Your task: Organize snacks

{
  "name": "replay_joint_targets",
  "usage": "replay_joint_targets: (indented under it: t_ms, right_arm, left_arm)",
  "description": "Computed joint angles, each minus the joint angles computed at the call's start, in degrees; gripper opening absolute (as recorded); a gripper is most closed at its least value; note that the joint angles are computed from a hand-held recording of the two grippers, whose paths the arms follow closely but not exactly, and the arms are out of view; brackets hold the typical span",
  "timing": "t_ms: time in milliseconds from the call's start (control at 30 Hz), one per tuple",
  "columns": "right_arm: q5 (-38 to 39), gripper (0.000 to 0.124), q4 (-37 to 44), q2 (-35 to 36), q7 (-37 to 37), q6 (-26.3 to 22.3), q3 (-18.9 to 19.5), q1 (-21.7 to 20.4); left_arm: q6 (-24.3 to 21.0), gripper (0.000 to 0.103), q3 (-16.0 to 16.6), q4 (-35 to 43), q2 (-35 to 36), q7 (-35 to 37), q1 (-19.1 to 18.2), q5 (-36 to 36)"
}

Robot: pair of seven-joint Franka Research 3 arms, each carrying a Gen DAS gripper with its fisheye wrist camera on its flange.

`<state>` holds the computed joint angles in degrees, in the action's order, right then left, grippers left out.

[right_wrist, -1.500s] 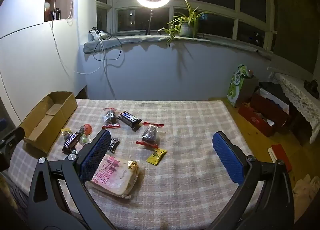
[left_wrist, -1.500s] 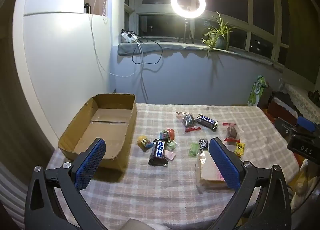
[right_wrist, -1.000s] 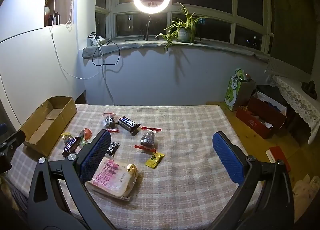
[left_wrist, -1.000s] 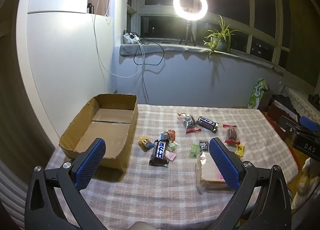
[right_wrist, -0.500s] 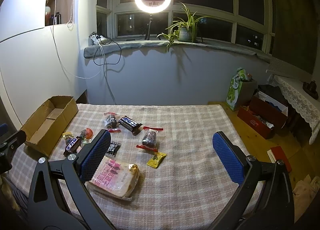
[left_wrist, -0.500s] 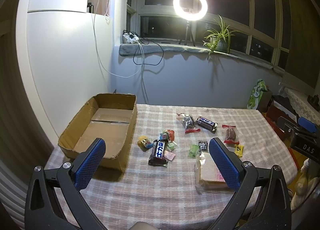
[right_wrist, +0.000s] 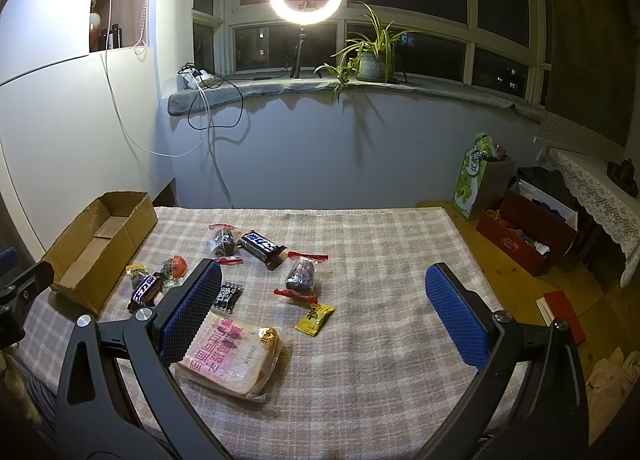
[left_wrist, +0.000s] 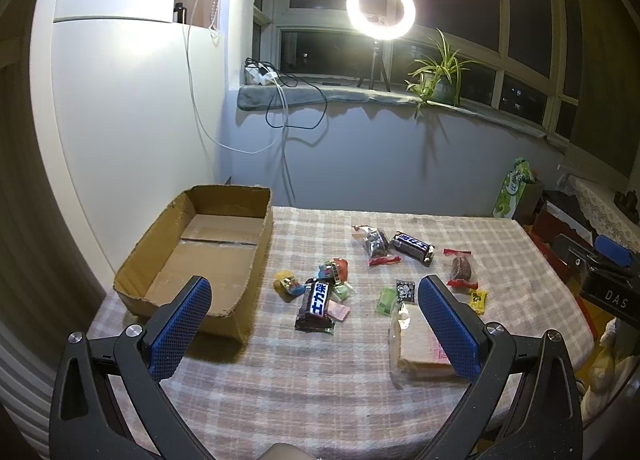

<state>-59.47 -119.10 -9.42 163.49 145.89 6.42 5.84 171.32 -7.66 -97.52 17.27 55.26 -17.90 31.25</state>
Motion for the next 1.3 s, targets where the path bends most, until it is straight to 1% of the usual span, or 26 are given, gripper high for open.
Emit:
replay_joint_targets:
  t_ms: [500,700,800,967,1300]
  right_arm:
    - [0.1,0.103,-0.1,0.1,0.0,0.4,-0.1,0.0]
    - [0.6,0.103,0.0,0.3,-0.5,0.6,-0.2,0.0]
    - [0.7,0.103,0.0,0.6,-0.3,0.6,-0.1,0.2]
    - [0.7,0.103,-0.1,0.7,-0.3,0.9,-0.4,0.2]
    - [0.9,0.103,-0.1,2.2,-0.4,2.2,-1.2,0.4]
  left_arm:
    - [-0.6,0.102,-0.2,0.2,0.2,0.1,-0.4,-0.1]
    - [-1.1,0.102,-2.0,0.8,0.9,3.0,0.9,-3.1]
    - [-1.2,0.102,-2.0,0.9,1.0,3.7,0.9,-4.0]
    - [-1.6,0.102,-3.5,1.4,1.8,6.8,1.9,-6.9]
    - [-2.0,0.102,-4.6,2.3,3.1,10.9,2.5,-10.9]
